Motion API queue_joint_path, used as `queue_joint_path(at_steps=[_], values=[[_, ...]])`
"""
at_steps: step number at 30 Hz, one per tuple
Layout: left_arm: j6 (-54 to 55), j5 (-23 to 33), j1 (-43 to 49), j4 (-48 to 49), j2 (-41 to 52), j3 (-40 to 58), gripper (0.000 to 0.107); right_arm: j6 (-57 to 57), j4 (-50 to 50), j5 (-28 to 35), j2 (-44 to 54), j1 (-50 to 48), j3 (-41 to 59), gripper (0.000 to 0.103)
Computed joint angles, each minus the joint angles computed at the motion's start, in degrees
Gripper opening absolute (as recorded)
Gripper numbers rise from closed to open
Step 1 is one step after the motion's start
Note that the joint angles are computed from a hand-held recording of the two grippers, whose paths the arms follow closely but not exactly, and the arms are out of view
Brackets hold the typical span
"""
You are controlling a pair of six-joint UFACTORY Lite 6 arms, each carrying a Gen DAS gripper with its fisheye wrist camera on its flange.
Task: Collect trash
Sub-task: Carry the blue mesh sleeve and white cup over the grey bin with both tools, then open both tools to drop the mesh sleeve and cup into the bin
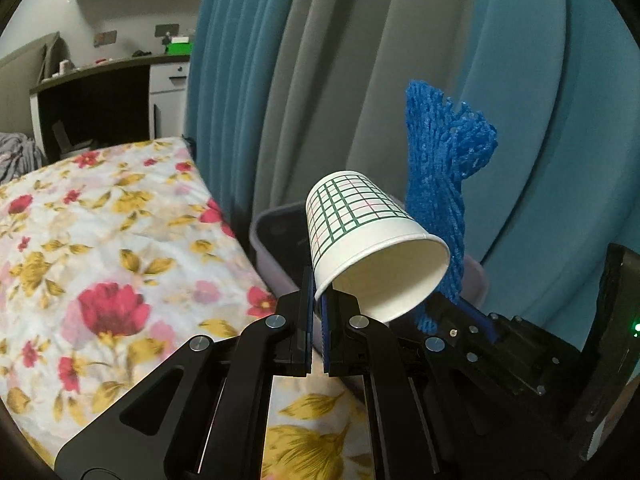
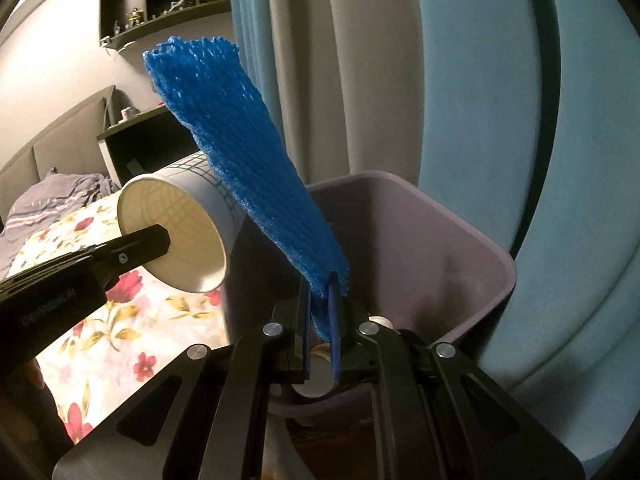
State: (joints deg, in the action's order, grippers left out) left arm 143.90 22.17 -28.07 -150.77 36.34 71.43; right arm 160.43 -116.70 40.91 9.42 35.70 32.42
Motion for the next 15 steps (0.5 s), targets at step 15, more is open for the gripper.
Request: queue_joint_path(at_steps=[15], values=[[-32.31,-1.96,0.13,28.76,12.95,16.30,0.003,4.22,-3.52,-1.91,1.69,-2.66,-0.73,0.025]])
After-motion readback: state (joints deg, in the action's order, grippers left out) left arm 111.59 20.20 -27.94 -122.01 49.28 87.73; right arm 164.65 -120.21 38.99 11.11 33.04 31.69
